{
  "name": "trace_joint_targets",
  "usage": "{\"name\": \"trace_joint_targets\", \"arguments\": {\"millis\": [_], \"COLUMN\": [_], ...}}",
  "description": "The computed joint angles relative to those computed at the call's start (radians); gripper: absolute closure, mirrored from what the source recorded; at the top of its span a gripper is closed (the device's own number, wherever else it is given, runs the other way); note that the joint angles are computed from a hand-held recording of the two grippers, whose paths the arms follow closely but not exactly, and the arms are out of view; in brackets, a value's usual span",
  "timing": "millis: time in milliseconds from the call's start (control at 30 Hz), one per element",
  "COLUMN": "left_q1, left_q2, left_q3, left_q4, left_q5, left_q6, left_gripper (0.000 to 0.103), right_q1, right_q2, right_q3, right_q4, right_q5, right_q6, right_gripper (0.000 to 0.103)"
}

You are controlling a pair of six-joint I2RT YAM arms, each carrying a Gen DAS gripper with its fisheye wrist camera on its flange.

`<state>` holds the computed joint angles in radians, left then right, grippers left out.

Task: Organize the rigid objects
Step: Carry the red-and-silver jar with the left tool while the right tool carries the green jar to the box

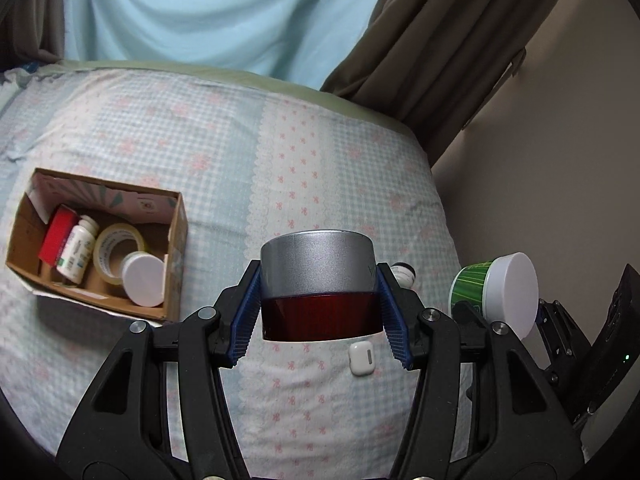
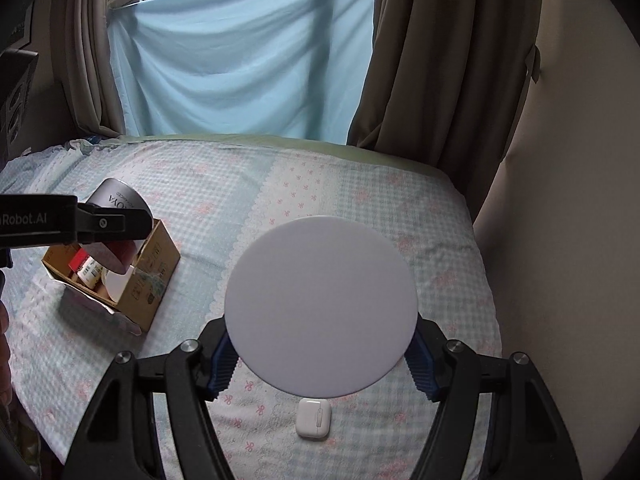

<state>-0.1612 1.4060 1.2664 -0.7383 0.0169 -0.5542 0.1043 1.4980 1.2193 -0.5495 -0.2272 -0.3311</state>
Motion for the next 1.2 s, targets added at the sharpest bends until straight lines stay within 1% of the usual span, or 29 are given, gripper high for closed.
{"name": "trace_joint_targets", "arguments": {"millis": [200,267,367,500,600,700,800,867,967,1067,1200], "left_q1": [0.125,0.192,0.329,0.572,0.745,0.888,1.002,1.052,1.103,1.127,1.137], "left_q2": [-0.157,-0.193,-0.227,-0.217,-0.157,-0.068,0.047,0.122,0.230,0.320,0.424], "left_q3": [0.039,0.049,0.063,0.087,0.132,0.196,0.278,0.330,0.403,0.450,0.487], "left_q4": [-0.166,-0.207,-0.263,-0.332,-0.390,-0.442,-0.483,-0.494,-0.498,-0.484,-0.457], "left_q5": [0.002,0.026,0.107,0.276,0.388,0.465,0.516,0.517,0.517,0.503,0.486], "left_q6": [0.087,0.133,0.227,0.398,0.555,0.712,0.846,0.912,0.978,1.017,1.027], "left_gripper": [0.052,0.052,0.052,0.052,0.052,0.052,0.052,0.052,0.052,0.052,0.052], "right_q1": [0.105,0.161,0.263,0.410,0.524,0.622,0.698,0.738,0.771,0.795,0.809], "right_q2": [-0.045,-0.051,-0.044,-0.006,0.044,0.104,0.182,0.242,0.342,0.428,0.554], "right_q3": [0.128,0.169,0.223,0.293,0.346,0.404,0.472,0.522,0.610,0.681,0.793], "right_q4": [-0.139,-0.176,-0.218,-0.262,-0.281,-0.293,-0.303,-0.310,-0.323,-0.334,-0.361], "right_q5": [0.009,0.030,0.087,0.162,0.226,0.280,0.317,0.337,0.349,0.360,0.339], "right_q6": [0.063,0.093,0.156,0.271,0.364,0.469,0.572,0.632,0.691,0.718,0.742], "right_gripper": [0.037,0.037,0.037,0.037,0.037,0.037,0.037,0.037,0.037,0.037,0.037]}}
